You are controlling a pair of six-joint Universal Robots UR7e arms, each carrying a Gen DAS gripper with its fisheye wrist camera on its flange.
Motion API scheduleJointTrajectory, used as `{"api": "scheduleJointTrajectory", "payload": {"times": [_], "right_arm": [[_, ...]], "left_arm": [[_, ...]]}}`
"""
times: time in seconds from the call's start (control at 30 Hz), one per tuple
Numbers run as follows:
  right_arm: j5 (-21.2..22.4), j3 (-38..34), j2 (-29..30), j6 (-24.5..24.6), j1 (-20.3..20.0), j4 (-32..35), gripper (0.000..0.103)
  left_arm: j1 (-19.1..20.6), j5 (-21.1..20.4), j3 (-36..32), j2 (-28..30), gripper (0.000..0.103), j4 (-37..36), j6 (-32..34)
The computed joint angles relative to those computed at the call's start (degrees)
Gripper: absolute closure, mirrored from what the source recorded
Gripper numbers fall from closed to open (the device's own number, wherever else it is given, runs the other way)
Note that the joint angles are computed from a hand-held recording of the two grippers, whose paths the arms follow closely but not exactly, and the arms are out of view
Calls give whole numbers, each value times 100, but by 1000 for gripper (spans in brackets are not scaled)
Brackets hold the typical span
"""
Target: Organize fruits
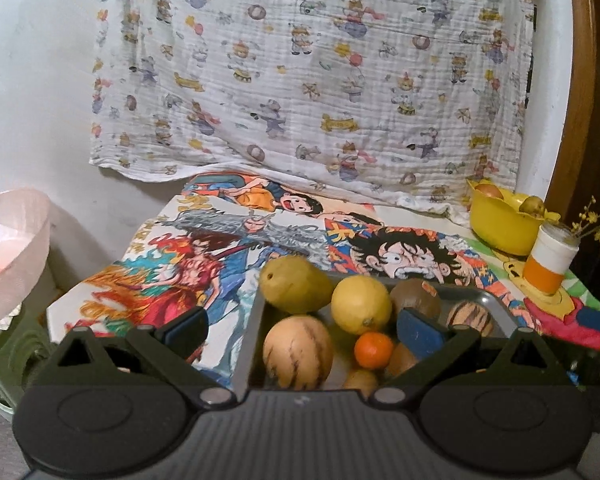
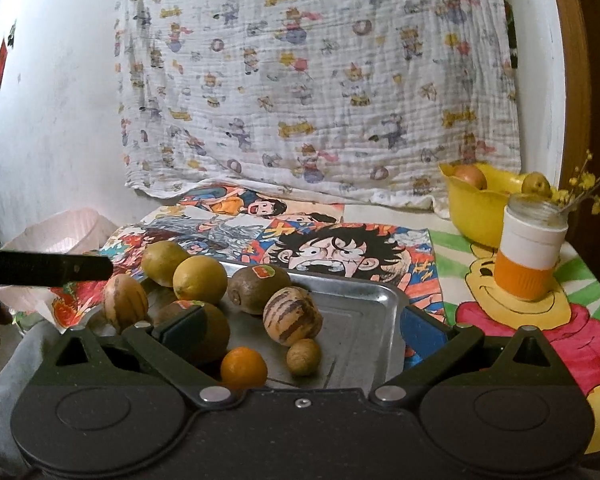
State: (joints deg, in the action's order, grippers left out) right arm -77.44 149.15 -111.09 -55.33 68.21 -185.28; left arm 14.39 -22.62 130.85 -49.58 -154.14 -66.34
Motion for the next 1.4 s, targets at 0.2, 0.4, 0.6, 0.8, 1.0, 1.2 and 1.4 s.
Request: {"api": "scheduleJointTrajectory", "payload": {"times": [0.2,0.4,0.6,0.8,1.0,1.2,1.4], "right_arm": [[12,182,-227,108,-77,-40,1],[-117,314,-388,361,-124,-42,1],[-293,466,-561,321,-128,-9,1],[-360,530,-548,220,-71,-141,1],[-362,540,-554,219,-56,-159,1],[-360,542,-546,224,-59,-172,1],[-365,539,-545,224,-55,-166,1]], "left_arm": [[-284,-126,231,-176,1,587,-681],[-460,-185,269,-263,1,1125,-1058],[-521,-279,303,-253,1,1132,-1081],[-526,-329,326,-241,1,1061,-1083],[-550,-297,348,-289,1,1173,-1208],[-552,-283,346,-296,1,1201,-1252],[-553,-288,340,-297,1,1208,-1263]]}}
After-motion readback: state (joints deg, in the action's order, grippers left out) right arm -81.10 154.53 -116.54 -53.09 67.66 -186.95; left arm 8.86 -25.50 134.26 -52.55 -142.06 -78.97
